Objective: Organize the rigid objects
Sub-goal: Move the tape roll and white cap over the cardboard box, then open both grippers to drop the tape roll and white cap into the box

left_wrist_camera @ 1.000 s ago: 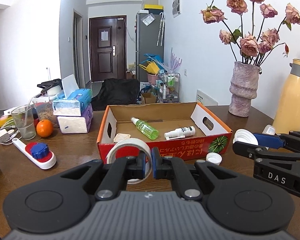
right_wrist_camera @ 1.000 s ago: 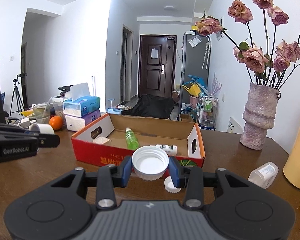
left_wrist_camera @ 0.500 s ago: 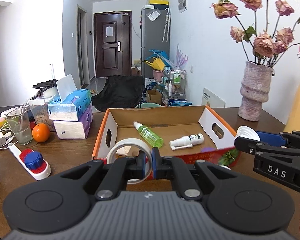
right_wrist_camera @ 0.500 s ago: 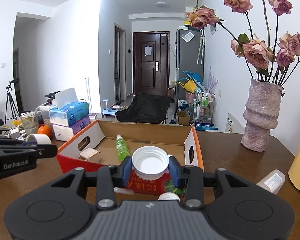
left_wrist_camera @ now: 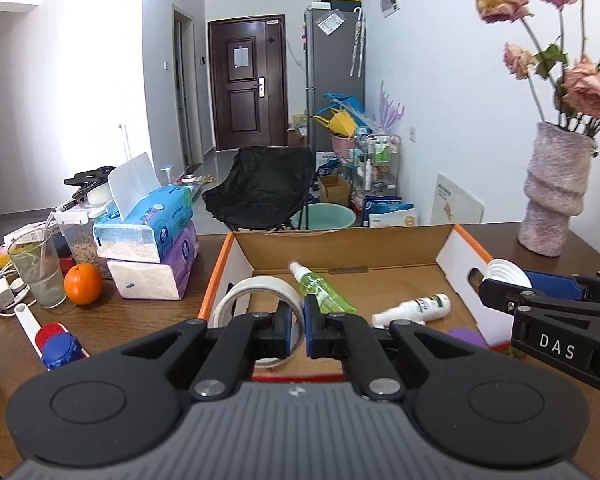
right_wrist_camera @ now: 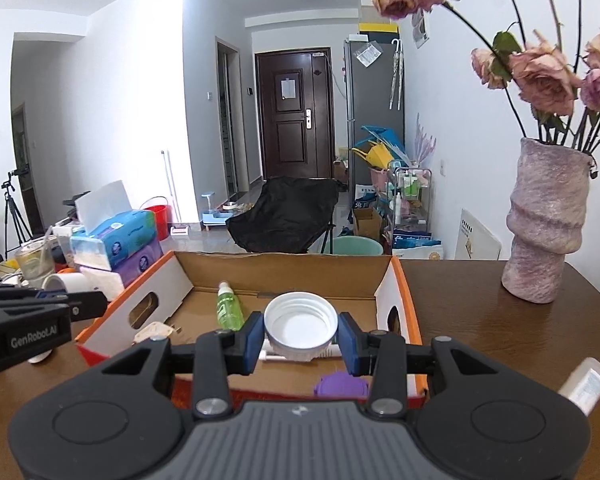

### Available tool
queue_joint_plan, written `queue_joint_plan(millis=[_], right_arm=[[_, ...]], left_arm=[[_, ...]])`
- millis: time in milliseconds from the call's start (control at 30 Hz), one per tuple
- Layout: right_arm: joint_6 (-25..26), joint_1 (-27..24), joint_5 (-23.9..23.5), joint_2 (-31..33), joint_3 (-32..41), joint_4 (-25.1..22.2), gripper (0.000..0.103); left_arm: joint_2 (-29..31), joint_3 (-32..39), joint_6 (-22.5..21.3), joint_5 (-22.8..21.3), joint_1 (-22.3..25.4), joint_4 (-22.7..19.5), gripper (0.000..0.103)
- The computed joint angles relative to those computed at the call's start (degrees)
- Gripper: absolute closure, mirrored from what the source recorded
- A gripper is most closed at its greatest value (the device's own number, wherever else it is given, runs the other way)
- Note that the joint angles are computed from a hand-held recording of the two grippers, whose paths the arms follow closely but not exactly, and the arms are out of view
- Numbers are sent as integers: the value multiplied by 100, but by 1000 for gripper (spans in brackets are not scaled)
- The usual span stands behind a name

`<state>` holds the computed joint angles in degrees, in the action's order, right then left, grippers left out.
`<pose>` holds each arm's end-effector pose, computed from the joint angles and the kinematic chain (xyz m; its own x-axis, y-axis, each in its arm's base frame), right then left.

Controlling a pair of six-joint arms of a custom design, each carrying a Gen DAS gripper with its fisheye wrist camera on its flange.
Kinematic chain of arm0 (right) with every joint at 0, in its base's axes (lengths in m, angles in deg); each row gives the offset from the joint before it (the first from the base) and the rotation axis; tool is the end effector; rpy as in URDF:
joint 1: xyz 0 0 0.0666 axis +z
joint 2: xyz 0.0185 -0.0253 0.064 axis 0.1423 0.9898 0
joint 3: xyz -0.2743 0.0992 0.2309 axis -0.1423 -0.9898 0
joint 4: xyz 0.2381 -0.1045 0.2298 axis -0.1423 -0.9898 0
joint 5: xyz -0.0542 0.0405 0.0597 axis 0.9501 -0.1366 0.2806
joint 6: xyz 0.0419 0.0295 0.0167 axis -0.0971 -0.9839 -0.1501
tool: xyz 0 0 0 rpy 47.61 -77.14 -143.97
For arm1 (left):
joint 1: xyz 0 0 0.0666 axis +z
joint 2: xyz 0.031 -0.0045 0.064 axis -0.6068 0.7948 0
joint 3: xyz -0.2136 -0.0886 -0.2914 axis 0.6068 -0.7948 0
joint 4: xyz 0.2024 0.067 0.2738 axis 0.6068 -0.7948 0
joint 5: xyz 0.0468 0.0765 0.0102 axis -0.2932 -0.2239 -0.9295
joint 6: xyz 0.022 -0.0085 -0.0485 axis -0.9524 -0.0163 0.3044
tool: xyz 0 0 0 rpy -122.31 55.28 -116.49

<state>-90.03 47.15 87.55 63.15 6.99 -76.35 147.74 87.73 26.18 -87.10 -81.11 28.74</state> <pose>0.4128 0.3281 0.3611 -0.4068 -0.1745 -0.8967 -0.4997 0.8642 0.0585 0.3449 -0.2915 0.3823 -0.4657 -0.1360 -0.8744 -0.3473 0.9369 0.0392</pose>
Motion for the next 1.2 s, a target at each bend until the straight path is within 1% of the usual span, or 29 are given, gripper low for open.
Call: queue_joint_plan(millis=[167,300,367,467,567,700,767,800,833,867,900,933,967,1000,1033,1067,1100,1200], right_arm=[[-24,-32,77,412,518,-269,64],[-126,-115,-40,719,914,-466,64],[-123,-133,-22,882,1115,-558,64],[-101,-151,-49,1067,1285,-593,64],[-81,-131,20,1235,1428,-660,64],[-70,-125,28,1333,1437,-653,64],[-57,-135,2,1367,1466,-710,64],[-51,-138,6,1372,1465,-702,57],[-46,-139,15,1376,1469,-717,41],[-29,-139,17,1369,1444,-692,32],[-7,-136,36,1354,1395,-625,19],[7,-132,94,1328,1333,-534,15],[20,-126,139,1304,1284,-476,14],[27,-124,144,1284,1264,-473,12],[27,-133,118,1267,1242,-476,10],[29,-141,104,1250,1220,-471,3],[42,-139,135,1227,1176,-422,0],[48,-126,238,1180,1109,-368,0]], left_arm=[[259,200,-74,102,268,-68,96],[390,257,-204,214,473,40,96],[453,287,-256,289,579,101,96],[545,322,-319,338,704,191,96],[648,371,-313,389,810,196,97],[728,371,-292,439,893,213,97],[720,314,-322,464,921,308,95],[740,330,-306,399,914,280,94],[746,327,-298,384,917,260,87],[720,293,-296,450,934,291,71],[703,271,-257,523,953,295,58],[691,236,-198,476,952,306,31],[687,210,-175,331,929,324,13],[672,156,-192,158,900,389,9],[667,142,-199,80,886,391,3],[656,133,-184,89,893,366,0],[632,112,-184,124,902,388,0],[603,121,-62,180,933,278,0]])
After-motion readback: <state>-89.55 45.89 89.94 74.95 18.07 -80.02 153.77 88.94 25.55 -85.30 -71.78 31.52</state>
